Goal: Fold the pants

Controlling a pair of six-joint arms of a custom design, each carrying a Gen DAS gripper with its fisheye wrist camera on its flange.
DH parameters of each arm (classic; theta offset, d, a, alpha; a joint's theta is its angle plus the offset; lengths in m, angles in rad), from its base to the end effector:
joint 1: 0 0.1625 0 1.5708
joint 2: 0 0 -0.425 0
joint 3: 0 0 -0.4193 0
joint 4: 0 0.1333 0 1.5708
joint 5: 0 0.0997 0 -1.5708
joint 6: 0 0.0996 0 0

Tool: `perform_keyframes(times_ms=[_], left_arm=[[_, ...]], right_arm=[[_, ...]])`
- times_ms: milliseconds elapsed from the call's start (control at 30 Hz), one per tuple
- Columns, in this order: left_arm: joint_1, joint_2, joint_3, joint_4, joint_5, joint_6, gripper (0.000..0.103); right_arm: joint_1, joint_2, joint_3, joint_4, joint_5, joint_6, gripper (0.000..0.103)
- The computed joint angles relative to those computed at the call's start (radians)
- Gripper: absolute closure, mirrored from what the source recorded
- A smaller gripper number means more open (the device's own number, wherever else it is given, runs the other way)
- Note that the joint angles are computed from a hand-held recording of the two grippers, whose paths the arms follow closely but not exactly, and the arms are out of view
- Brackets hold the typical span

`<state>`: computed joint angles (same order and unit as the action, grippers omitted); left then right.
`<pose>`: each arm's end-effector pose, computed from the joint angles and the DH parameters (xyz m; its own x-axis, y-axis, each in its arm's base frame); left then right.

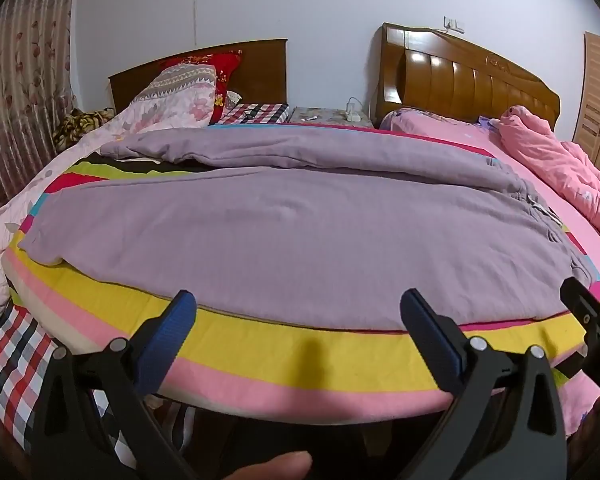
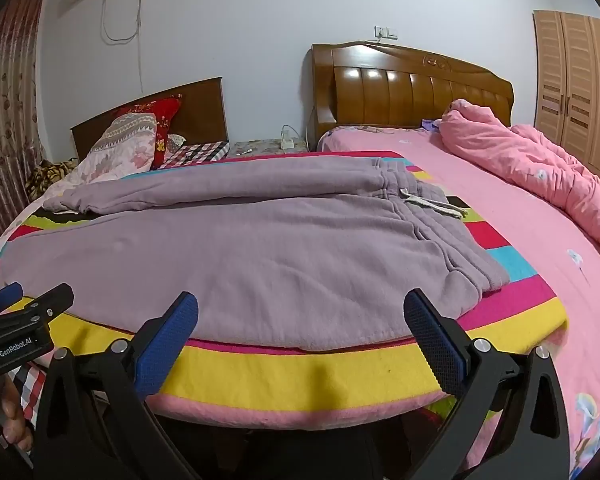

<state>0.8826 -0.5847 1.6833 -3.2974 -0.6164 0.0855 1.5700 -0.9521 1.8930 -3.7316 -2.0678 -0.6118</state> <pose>-0.2532 -0.6458 0.0356 -0.7044 0.0503 -0.7080 0.5762 0.6230 -0.5290 0.0853 -0.6100 0.2334 -0.7194 0.1697 0.6735 -0.5044 0.5389 -0.6746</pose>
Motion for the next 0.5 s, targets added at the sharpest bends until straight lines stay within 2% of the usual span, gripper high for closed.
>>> perform_keyframes(times_ms=[500], left_arm=[[0.001, -0.002, 0.001, 0.009, 0.001, -0.008, 0.001]], right_arm=[[-0.008, 0.015, -0.006, -0.01, 0.005, 0.002, 0.004]])
